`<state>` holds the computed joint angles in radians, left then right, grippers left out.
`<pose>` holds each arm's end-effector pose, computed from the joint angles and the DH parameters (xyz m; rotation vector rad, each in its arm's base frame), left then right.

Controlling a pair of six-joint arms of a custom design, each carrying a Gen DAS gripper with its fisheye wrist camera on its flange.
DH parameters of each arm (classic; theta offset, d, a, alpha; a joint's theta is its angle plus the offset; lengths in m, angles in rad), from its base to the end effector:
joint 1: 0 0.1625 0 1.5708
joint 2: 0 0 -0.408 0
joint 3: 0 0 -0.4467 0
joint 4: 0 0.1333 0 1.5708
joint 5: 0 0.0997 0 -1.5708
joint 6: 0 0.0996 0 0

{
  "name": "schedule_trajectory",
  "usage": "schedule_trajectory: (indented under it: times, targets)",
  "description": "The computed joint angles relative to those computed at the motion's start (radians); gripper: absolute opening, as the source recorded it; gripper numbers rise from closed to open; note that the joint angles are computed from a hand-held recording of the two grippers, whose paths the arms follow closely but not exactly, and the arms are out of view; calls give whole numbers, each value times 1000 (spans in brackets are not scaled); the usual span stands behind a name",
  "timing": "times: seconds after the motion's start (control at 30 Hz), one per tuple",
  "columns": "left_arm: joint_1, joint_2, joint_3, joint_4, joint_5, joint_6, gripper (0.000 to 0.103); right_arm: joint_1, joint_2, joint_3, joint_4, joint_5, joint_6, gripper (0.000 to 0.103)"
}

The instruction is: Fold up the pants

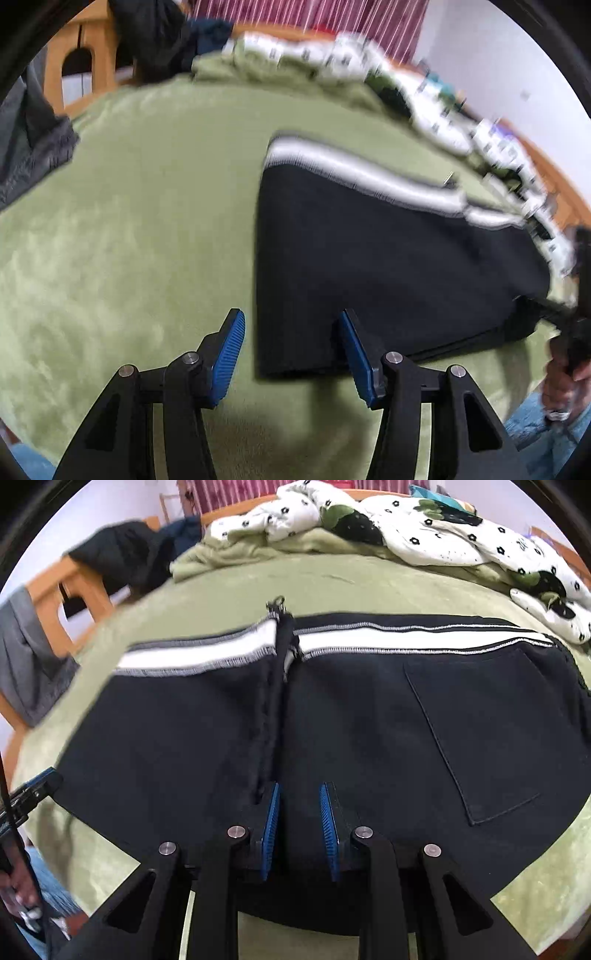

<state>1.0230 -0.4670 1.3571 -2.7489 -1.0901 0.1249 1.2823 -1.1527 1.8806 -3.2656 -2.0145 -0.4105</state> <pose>-0.2459 -0.7474 -0.0573 0.7962 2.5664 -0.5188 -0.0924 -0.6295 0.2691 -0.1288 -2.2619 0.9360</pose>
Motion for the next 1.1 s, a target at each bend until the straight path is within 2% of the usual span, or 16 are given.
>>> schedule_trajectory:
  times: [0.13,0.2,0.27,0.37,0.43,0.53,0.7,0.8,0.9,0.97,1.1]
  targets:
    - [4,-19,17,4,-27,-32,51,-9,-54,32,0,24,22,23]
    - [2,-27,15,8,-33,-41,51,-14,-82,57,-41,11,15,26]
    - [-2,-33,18,-3,-33,-41,51,-19,-108,78,-72,1,15,33]
    - [-10,-35,17,-17,-34,-44,51,-34,-167,121,-101,-13,34,36]
    - [-17,-29,8,-22,-15,-48,51,-54,-217,155,-120,-13,36,37]
    - [-27,-12,-16,-26,16,-38,51,-88,-283,201,-170,-21,31,44]
    - [-12,23,-95,43,-30,-94,51,-179,-364,226,-179,6,72,53]
    - [-1,51,-159,105,-86,-118,51,-247,-400,237,-174,65,109,56]
    - [10,100,-252,171,-124,-137,55,-319,-425,231,-131,164,169,56]
    - [13,139,-320,209,-111,-140,56,-365,-424,210,-110,239,206,56]
    - [33,230,-487,322,-104,-136,56,-399,-377,132,-59,308,242,57]
